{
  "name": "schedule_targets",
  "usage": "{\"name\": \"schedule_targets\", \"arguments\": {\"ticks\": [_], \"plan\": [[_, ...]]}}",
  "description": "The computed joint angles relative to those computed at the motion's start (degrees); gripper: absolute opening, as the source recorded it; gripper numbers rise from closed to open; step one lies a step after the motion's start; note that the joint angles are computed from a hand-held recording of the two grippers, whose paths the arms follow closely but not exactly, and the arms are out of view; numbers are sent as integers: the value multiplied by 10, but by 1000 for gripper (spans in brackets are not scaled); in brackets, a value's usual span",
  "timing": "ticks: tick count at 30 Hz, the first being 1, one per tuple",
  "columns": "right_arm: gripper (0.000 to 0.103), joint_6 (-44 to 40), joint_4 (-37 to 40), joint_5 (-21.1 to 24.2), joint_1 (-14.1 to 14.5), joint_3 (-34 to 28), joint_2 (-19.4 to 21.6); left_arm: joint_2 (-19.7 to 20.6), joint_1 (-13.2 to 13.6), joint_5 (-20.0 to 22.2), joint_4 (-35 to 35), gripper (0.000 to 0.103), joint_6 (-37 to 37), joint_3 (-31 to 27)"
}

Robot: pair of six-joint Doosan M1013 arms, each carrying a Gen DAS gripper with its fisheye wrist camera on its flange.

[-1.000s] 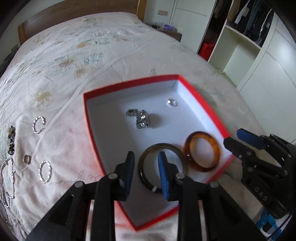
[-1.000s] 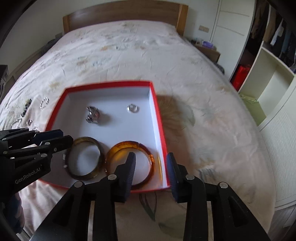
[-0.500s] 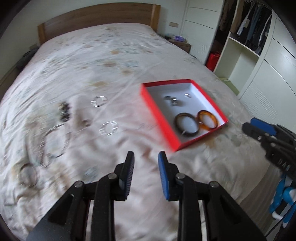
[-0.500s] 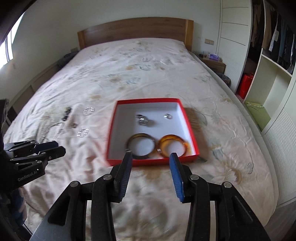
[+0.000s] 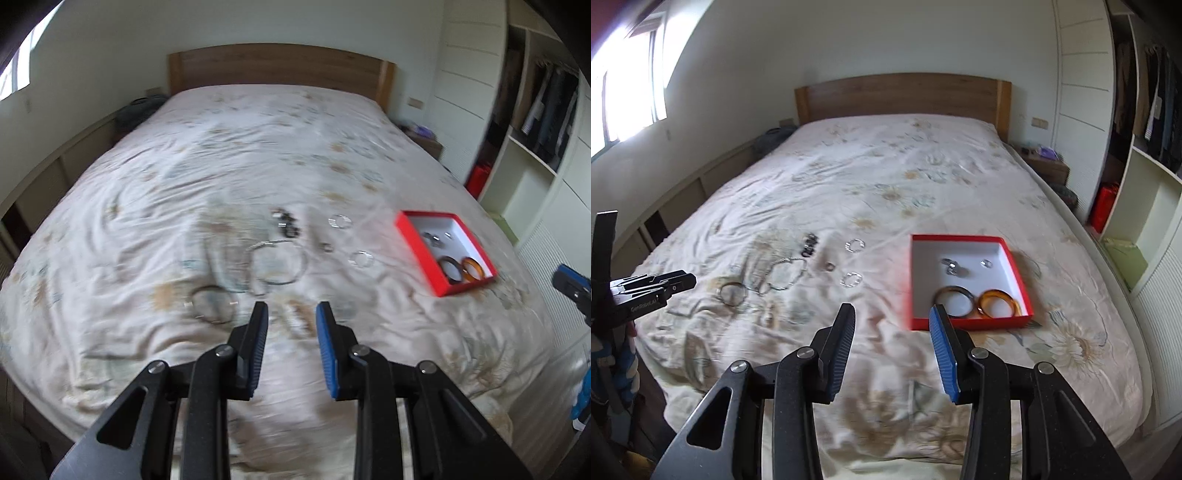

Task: Organize jewelry
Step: 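Withdraw both tools from the red box toward the remaining jewelry, then grasp the silver cuff bangle with the left tool while the right tool grasps the twisted silver hoop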

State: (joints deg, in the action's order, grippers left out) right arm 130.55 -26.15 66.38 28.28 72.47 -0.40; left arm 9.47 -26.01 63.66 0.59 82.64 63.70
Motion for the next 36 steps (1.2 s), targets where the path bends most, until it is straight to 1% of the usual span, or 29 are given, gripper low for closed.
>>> {"name": "schedule_targets", "arguments": {"ticks": [5,9,15,23,25,27,29,33,35,36], "plan": [[42,-7,9,-10,9,-6,13,-8,31,-7,9,26,-27,20],[42,-22,37,-29,0,-1,25,-4,48,-6,17,26,-51,32],[42,-54,89,-48,-22,1,51,21,63,-7,25,26,-87,35],[43,-90,148,-51,-54,-21,107,68,77,0,-12,26,-79,12],[48,-102,163,-50,-62,-28,122,82,79,4,-21,26,-74,3],[51,-115,177,-49,-69,-37,138,95,76,14,-10,26,-76,-7],[51,-126,188,-46,-75,-45,152,108,77,21,-6,26,-80,-15],[51,-148,211,-42,-86,-62,182,122,77,20,8,26,-83,-21],[54,-151,215,-40,-89,-71,194,125,76,19,12,26,-79,-23],[58,-151,217,-42,-91,-74,200,127,75,19,16,25,-77,-24]]}}
